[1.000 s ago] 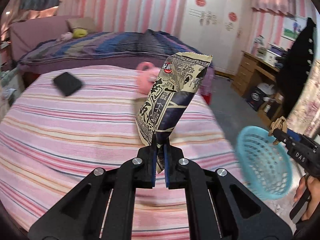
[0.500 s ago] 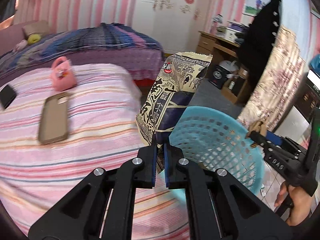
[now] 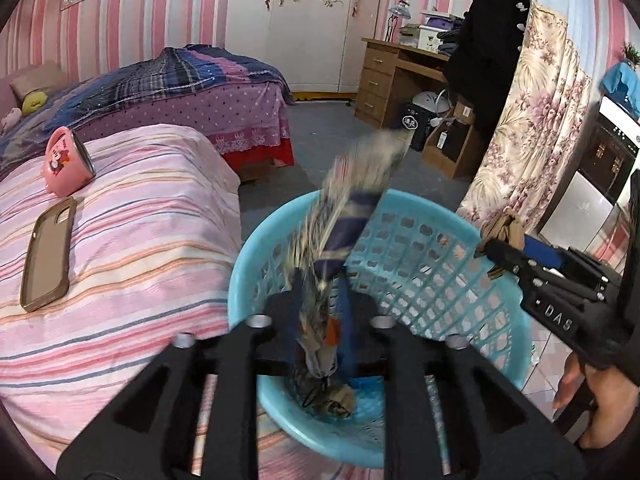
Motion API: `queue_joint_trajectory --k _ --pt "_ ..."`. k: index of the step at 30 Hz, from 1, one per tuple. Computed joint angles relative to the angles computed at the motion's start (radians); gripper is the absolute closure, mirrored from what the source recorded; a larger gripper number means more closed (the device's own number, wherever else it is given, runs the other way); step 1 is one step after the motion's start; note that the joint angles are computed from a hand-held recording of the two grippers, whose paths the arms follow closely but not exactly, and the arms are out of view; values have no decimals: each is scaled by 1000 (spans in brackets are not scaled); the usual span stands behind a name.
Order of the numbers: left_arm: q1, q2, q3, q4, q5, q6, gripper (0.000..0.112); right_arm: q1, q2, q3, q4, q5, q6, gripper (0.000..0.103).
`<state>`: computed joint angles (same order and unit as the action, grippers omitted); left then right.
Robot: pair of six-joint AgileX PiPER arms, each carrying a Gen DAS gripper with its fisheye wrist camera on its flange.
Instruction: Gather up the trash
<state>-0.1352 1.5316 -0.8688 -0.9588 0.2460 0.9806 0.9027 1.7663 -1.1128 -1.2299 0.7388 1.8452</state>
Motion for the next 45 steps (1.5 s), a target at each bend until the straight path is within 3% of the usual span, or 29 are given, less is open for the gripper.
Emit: queue_joint_trajectory --k 2,8,10,11,12,14,18,20,23,34,42,45 --pt "10 -15 21 -14 -28 9 63 0 6 -7 4 -1 -8 64" --pt "91 -98 79 15 -101 7 30 1 35 -46 19 -8 -37 62" --pt "138 -126 92 -8 -98 37 26 7 55 -85 40 3 -69 61" --pt "171 -142 98 -25 -89 58 23 12 61 -95 41 10 -72 54" --pt "189 -152 99 -19 -85 52 22 17 69 -107 38 19 -74 40" --pt "239 -182 109 -20 -72 58 18 39 84 -150 46 42 -94 27" --pt "354 -253 121 -25 -9 78 15 61 97 -200 85 71 -138 10" --pt "392 -282 123 -10 19 76 15 81 112 -249 120 115 -169 7" --pt "467 -341 134 -9 78 98 15 127 131 -314 151 167 -164 5" --pt "947 -498 159 -133 480 359 15 315 208 -508 174 332 -135 5" --pt "1321 -476 163 -211 744 591 15 435 313 -692 148 435 -155 5" --pt "1419 -454 153 -218 799 632 15 472 365 -779 134 474 -197 5"
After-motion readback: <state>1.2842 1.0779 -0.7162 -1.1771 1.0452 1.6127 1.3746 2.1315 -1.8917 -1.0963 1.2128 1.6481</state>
